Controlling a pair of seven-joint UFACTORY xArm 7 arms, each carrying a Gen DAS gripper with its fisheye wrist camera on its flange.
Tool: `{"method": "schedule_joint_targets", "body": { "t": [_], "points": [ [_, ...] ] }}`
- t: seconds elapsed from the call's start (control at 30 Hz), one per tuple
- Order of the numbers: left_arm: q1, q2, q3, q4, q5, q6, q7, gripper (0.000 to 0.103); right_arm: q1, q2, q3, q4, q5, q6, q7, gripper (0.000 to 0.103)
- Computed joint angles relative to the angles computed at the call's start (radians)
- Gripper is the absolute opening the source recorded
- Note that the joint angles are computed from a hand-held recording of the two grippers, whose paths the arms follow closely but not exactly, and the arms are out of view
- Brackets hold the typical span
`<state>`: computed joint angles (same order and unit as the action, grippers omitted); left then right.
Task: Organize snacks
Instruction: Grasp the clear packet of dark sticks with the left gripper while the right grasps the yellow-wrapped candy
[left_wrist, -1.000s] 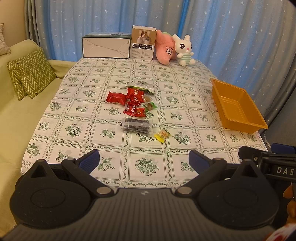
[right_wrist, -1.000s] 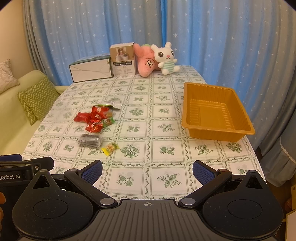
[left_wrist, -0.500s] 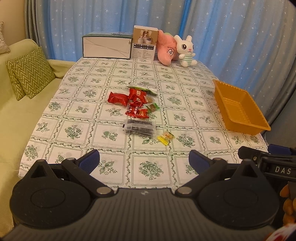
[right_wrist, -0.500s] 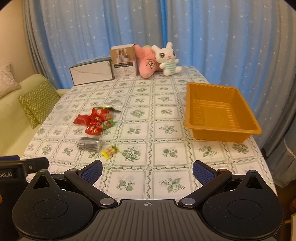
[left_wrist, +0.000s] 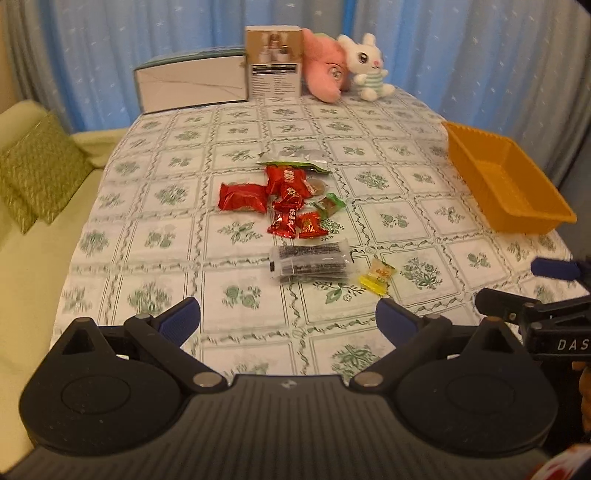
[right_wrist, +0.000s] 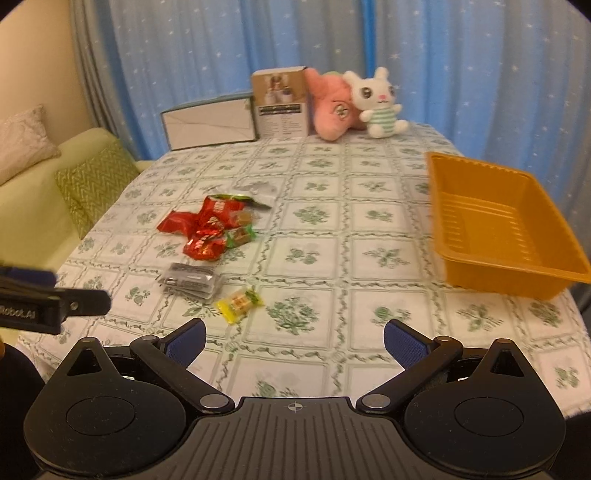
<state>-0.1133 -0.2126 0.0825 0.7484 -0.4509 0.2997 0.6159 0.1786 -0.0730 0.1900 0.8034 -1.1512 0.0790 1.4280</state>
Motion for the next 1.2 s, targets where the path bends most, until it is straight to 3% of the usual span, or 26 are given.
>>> {"method": "schedule_joint_targets", "body": {
  "t": [0.1, 0.17, 0.33, 0.53, 0.63, 0.67, 0.73, 0.87, 1.0, 1.03, 1.13, 1.2],
  "points": [
    [-0.022, 0.067, 0.029, 0.060, -0.069, 0.015, 0.123, 0.098, 0.017, 0.081, -0.011, 0.058, -0.016, -0.020, -0.018, 0.087],
    [-0.014, 0.116, 0.031, 0.109, -0.129, 0.044, 0.198, 0.095, 0.046, 0.138, -0.032, 0.104, -0.031, -0.022, -0.026, 0.085],
    [0.042, 0.217, -0.011, 0.195, -0.193, 0.077, 0.357, 0.090, 0.125, 0.276, -0.107, 0.227, -0.139, -0.051, -0.016, 0.072],
    [0.122, 0.300, -0.083, 0.267, -0.257, 0.103, 0.492, 0.087, 0.197, 0.408, -0.194, 0.344, -0.204, -0.106, -0.109, 0.062],
    [0.153, 0.333, -0.109, 0.296, -0.271, 0.113, 0.528, 0.085, 0.189, 0.456, -0.192, 0.376, -0.140, -0.126, -0.234, 0.055],
    [0.163, 0.341, -0.118, 0.304, -0.279, 0.117, 0.549, 0.085, 0.205, 0.469, -0.219, 0.388, -0.144, -0.150, -0.228, 0.055],
    [0.179, 0.353, -0.134, 0.315, -0.296, 0.127, 0.596, 0.085, 0.177, 0.484, -0.196, 0.391, -0.081, -0.168, -0.299, 0.053],
    [0.193, 0.368, -0.158, 0.331, -0.328, 0.144, 0.699, 0.084, 0.003, 0.493, -0.009, 0.361, 0.083, -0.170, -0.498, 0.045],
    [0.193, 0.388, -0.172, 0.352, -0.337, 0.166, 0.763, 0.084, 0.000, 0.481, -0.001, 0.343, 0.149, -0.166, -0.545, 0.035],
    [0.193, 0.393, -0.175, 0.357, -0.337, 0.173, 0.775, 0.084, 0.017, 0.473, -0.021, 0.335, 0.158, -0.167, -0.543, 0.025],
    [0.186, 0.407, -0.180, 0.366, -0.318, 0.168, 0.790, 0.083, -0.012, 0.453, 0.004, 0.304, 0.225, -0.165, -0.575, 0.025],
    [0.185, 0.415, -0.184, 0.371, -0.306, 0.171, 0.798, 0.082, 0.056, 0.431, -0.081, 0.281, 0.237, -0.184, -0.543, 0.025]
  ]
}}
